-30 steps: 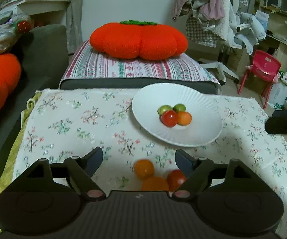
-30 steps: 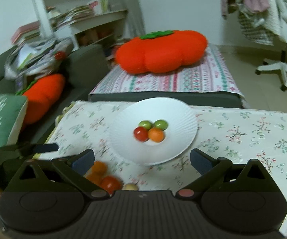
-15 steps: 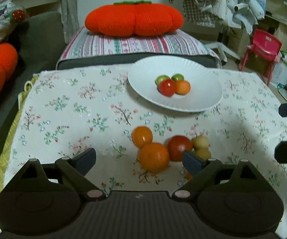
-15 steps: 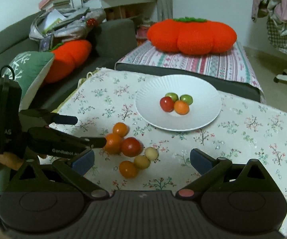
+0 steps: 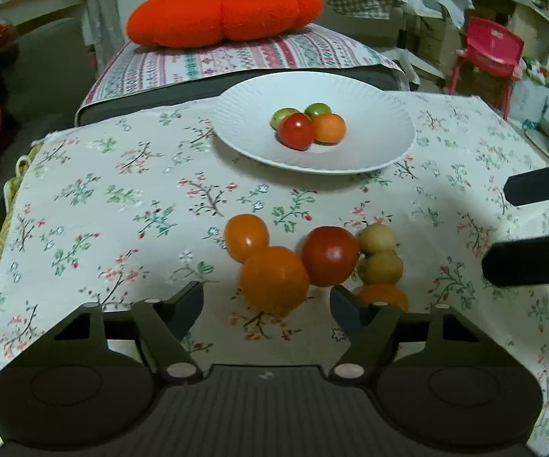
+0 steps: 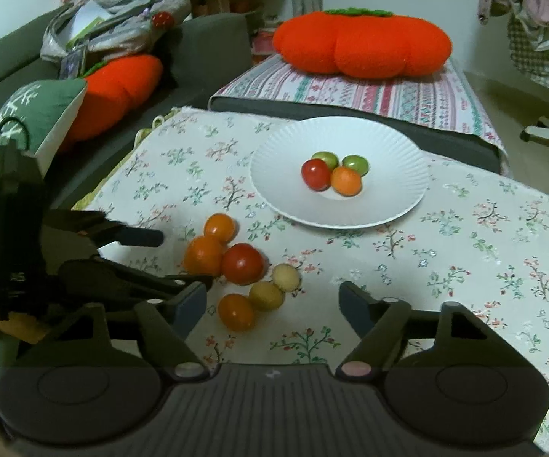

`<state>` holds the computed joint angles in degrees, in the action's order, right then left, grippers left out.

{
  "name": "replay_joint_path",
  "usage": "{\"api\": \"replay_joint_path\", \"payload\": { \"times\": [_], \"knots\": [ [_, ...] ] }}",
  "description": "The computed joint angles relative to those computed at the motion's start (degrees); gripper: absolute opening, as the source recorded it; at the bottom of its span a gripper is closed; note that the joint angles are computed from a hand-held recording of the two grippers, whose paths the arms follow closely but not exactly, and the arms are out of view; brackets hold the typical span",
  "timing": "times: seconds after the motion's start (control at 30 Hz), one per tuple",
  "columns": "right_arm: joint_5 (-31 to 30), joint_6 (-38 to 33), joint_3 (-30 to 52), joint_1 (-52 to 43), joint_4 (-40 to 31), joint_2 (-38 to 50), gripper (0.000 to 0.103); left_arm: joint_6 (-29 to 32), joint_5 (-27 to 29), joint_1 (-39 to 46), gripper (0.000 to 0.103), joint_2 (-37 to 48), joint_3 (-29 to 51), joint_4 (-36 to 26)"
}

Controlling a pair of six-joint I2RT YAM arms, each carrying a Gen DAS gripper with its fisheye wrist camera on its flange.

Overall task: Organize fruits
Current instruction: 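Move both grippers back to the remaining fruits, then grasp a large tangerine with the left gripper while the right gripper grasps a red tomato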

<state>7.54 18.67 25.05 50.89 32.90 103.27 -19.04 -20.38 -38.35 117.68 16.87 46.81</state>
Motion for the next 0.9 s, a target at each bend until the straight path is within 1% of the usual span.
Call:
{"api": "replay_joint_path", "payload": {
  "times": [0.07,0.13,0.23,0.3,0.53,0.77,0.9],
  "knots": [
    [-0.13,-0.42,0.44,0.47,-0.52,0.36,0.071,0.77,0.11,-0.12,0.057,1.06,0.66,0.88],
    [0.19,-0.71,1.06,0.91,-1.29,0.88,0.067,1.22,0.68,0.10,0.053,2.10,1.45,1.26],
    [0.52,-0.80,1.72,1.00,-2.06,1.66,0.067,1.16,1.47,0.54,0.038,3.36,2.85,0.19],
    [0.33,-0.61,1.66,0.73,-2.09,1.72,0.067,0.81,0.96,0.63,0.027,3.86,3.47,-0.57],
    [-0.18,-0.95,1.96,0.14,-2.24,2.43,0.066,-0.27,5.35,3.32,0.025,1.80,1.52,0.37],
    [-1.40,-1.57,3.38,-0.08,-2.20,4.96,0.064,-1.59,5.99,4.53,0.025,-5.38,-3.14,1.10],
    [-3.25,-0.83,6.17,0.68,-2.42,8.88,0.059,-2.80,5.51,6.08,0.025,-7.43,-4.77,2.83]
  ]
}}
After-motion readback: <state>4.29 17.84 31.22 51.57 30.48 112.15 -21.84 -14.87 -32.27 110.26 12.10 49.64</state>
